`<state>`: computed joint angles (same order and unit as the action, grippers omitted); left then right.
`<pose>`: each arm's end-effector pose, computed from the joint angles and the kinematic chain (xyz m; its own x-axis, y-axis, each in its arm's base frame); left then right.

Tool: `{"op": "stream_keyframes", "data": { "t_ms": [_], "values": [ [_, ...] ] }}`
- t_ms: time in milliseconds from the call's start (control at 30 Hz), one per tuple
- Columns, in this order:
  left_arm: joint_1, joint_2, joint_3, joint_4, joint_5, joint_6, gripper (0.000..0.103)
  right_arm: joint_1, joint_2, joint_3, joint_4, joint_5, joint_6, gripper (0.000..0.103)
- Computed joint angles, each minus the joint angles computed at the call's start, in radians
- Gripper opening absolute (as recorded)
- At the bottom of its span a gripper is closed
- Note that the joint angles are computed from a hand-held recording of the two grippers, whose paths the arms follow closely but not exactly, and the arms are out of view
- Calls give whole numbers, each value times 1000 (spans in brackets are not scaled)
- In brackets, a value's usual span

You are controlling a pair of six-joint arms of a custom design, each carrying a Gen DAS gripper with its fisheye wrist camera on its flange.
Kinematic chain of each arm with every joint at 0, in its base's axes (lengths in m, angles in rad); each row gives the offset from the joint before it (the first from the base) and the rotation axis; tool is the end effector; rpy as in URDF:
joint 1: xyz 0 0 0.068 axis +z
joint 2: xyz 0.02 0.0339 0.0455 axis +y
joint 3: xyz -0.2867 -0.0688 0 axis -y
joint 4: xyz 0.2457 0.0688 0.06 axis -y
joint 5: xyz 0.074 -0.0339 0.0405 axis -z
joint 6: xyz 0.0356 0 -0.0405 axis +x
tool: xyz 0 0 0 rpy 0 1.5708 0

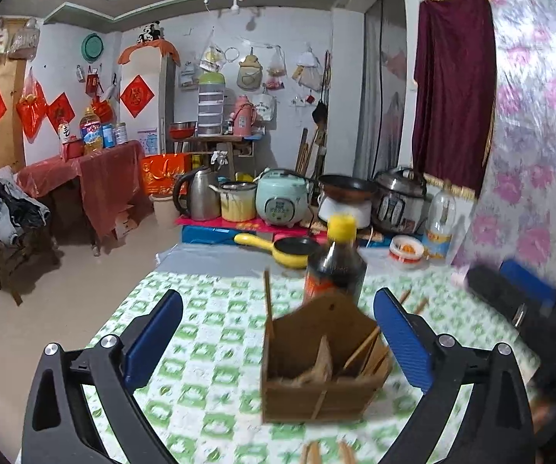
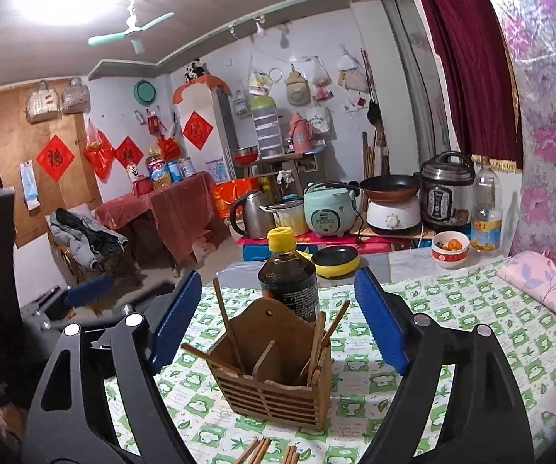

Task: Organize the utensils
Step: 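Return both open tools to the chopsticks lying on the table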

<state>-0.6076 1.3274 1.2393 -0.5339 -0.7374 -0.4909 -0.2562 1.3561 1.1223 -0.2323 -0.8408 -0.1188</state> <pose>0.2456 -0.1416 0.3714 -0.4096 -0.1402 -0.9014 -0.2485 0.9679 -0.0376 0.2961 -0.0501 0.3511 -0.3754 0.0166 -0.9267 -0.5231 0.8216 0.2266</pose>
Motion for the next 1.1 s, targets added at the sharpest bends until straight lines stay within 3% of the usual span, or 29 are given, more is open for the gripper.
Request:
{"op": "stream_keyframes", "data": {
  "t_ms": [133,200,300,467,633,767,833,933,1100],
  "values": [
    [-45,-81,-209,-15,-46,-123,97,-21,-25,-12,-56,-21,-32,85],
    [-47,-98,-297,-51,-6,-197,97,-50,-49,-41,-113,-38,-96,87],
    [-34,-113,-403,-125,70,-308,97,-127,-97,-183,-84,-65,-174,95],
    [-41,-218,-540,-159,195,-413,97,-196,-55,-355,-116,63,-408,96],
    [-130,-243,-606,-208,199,-549,97,-240,19,-379,-197,131,-578,96],
    [-99,-281,-628,-185,257,-539,97,-255,52,-352,-296,119,-642,96],
    [6,-225,-635,-132,382,-470,97,-263,65,-350,-334,113,-676,95],
    [-12,-136,-598,-151,347,-444,97,-289,78,-351,-392,103,-735,94],
    [-33,-65,-565,-186,318,-451,99,-283,95,-344,-455,131,-781,70]
  ]
}}
